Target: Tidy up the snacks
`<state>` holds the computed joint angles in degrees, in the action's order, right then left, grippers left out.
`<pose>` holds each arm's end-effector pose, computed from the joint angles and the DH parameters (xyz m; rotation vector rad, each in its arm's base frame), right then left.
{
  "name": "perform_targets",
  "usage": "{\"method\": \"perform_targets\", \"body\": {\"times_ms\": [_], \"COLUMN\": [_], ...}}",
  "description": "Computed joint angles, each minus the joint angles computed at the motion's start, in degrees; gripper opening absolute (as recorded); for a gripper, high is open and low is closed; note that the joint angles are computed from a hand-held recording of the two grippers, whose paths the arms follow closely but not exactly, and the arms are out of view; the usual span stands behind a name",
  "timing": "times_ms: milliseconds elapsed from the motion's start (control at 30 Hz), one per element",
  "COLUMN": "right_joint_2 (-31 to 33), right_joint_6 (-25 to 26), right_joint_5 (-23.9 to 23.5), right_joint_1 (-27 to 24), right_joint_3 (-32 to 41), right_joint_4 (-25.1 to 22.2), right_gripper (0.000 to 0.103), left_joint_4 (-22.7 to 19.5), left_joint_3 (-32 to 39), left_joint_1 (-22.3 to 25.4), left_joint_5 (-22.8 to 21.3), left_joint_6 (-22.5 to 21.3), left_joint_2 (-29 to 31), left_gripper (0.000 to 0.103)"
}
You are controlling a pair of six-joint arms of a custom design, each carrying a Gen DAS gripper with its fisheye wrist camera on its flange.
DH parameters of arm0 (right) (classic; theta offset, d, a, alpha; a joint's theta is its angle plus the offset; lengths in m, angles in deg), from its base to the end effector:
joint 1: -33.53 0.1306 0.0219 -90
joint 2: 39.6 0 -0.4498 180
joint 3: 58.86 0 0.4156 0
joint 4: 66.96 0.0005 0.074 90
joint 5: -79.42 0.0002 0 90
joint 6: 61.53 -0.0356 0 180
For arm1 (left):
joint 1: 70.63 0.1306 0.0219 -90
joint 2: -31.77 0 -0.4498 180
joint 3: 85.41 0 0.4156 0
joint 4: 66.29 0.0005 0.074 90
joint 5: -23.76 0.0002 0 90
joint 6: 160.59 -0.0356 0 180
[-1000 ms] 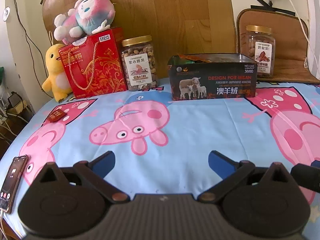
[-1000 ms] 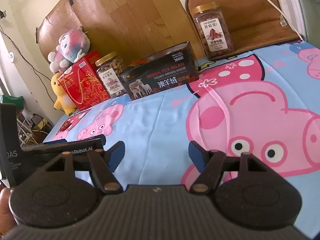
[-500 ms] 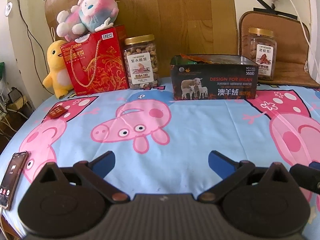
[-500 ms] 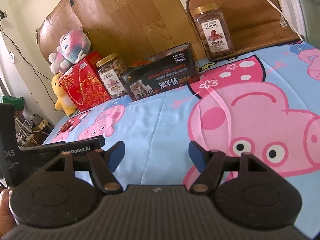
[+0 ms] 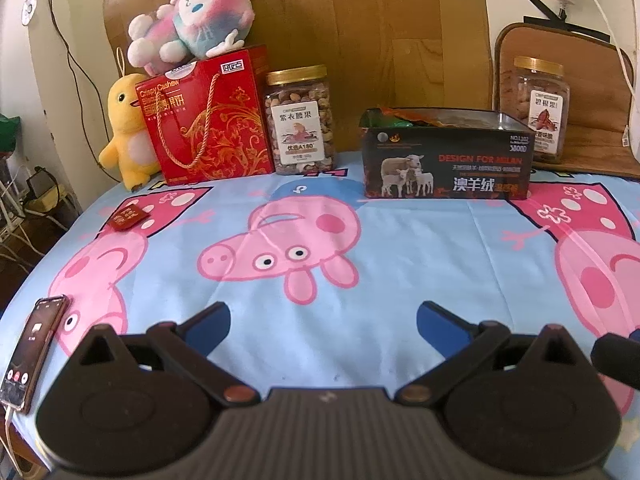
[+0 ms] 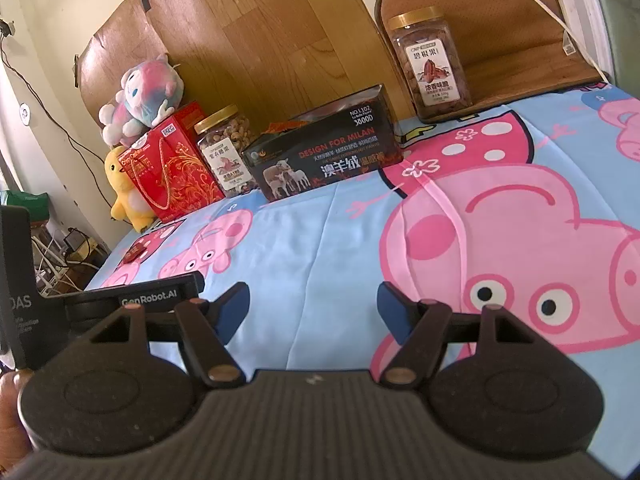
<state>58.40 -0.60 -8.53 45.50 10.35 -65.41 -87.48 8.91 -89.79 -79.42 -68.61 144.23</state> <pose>0.5346 0.1115 0.3255 0.3302 2.0443 0.4080 0.6379 -0.2136 0.3479 0.2128 2.2264 0.0597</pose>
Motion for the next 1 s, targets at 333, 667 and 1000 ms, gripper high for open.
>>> {"method": "perform_targets", "body": {"times_ms": [333, 667, 1000], "right_joint_2": [-0.16, -0.32, -0.45], "right_joint_6": [-0.67, -1.82, -2.58], "right_joint_5": [0.35, 0.69, 1.43], "right_joint_1": [-0.02, -0.2, -0.09], "right_joint_3": [-0.26, -0.59, -0.8], "right_joint_4": [0.57, 0.75, 1.05], "right_gripper": [0.073, 0.073, 0.073], "left_joint_4": [-0.79, -2.57, -2.91], "left_joint_3": [0.52, 0.82, 0.66], "left_joint_1": [-0.25, -0.6, -0.71], "left_joint_5": [-1.72, -0.93, -0.62], "left_joint_6": [0.87, -0.14, -0.65], "left_joint_2": [0.44, 0.58, 0.43], "left_gripper": [0.103, 0.103, 0.103]}}
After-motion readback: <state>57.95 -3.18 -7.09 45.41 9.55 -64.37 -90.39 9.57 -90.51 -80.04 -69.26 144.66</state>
